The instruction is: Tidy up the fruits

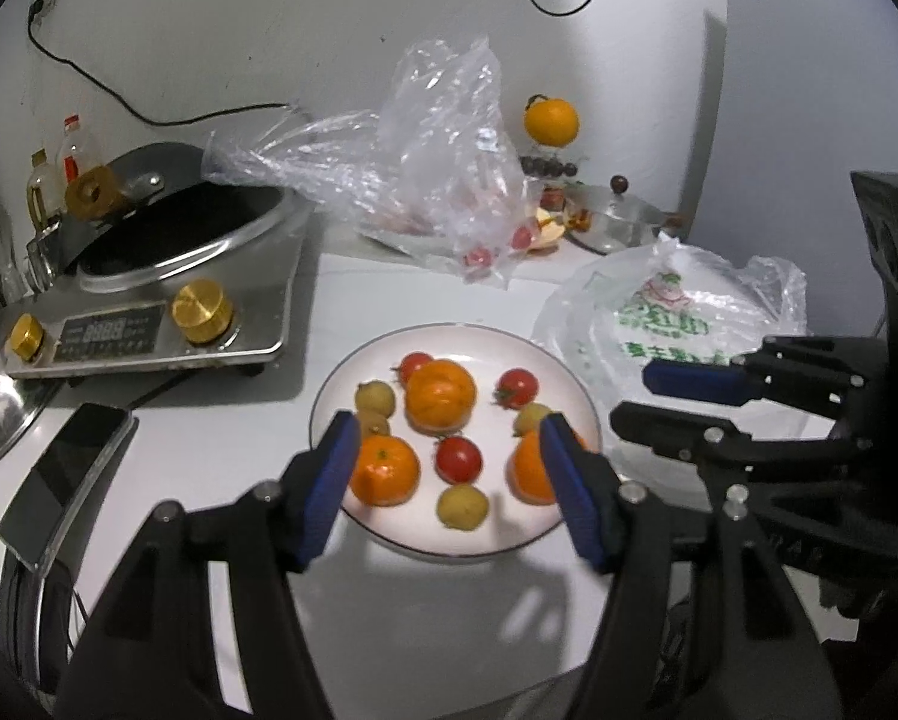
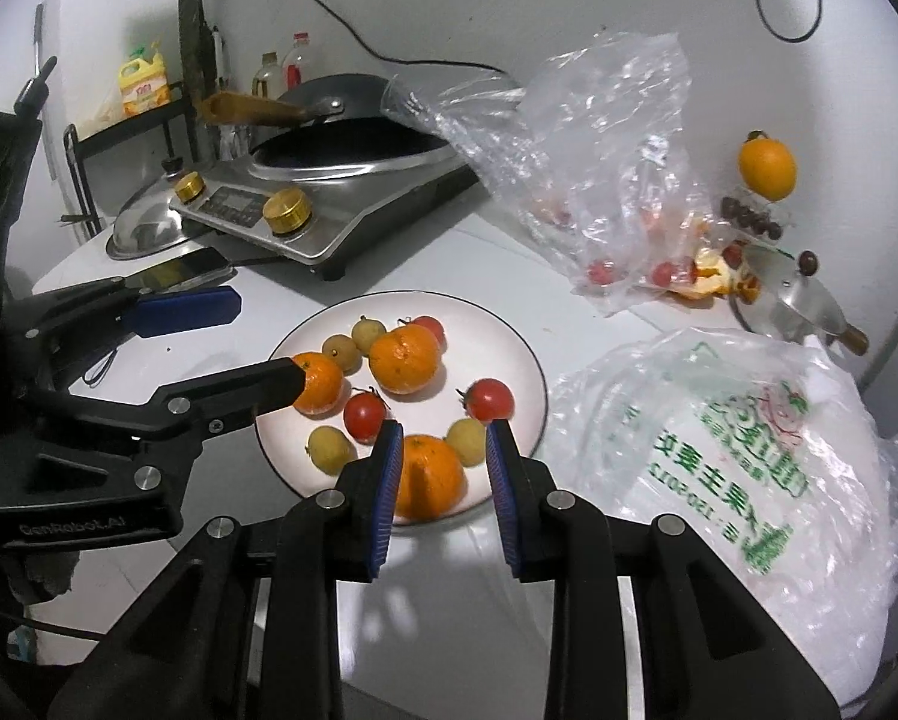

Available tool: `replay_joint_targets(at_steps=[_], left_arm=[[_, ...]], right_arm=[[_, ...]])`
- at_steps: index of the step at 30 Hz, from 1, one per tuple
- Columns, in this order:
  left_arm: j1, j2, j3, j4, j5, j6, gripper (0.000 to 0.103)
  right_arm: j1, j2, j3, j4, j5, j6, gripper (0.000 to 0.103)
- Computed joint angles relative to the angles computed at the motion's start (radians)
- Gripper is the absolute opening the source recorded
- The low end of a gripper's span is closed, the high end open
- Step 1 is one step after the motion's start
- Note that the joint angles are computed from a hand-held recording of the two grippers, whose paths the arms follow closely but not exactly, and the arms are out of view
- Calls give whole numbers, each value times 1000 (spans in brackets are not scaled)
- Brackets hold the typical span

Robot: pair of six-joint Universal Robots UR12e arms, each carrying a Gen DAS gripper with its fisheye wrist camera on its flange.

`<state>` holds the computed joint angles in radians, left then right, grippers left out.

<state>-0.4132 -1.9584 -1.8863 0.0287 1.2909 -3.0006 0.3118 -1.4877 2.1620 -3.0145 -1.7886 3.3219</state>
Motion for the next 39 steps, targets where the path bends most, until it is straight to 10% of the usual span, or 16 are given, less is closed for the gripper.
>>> replay_joint_targets(at_steps=[26,39], left_arm=[[-68,132,-182,226,53,-26,86],[-85,195,-238,367,45,-49,87]], right_arm=[[116,-171,161,-128,-235,115,45],[219,-257,213,-225,-481,159,51]])
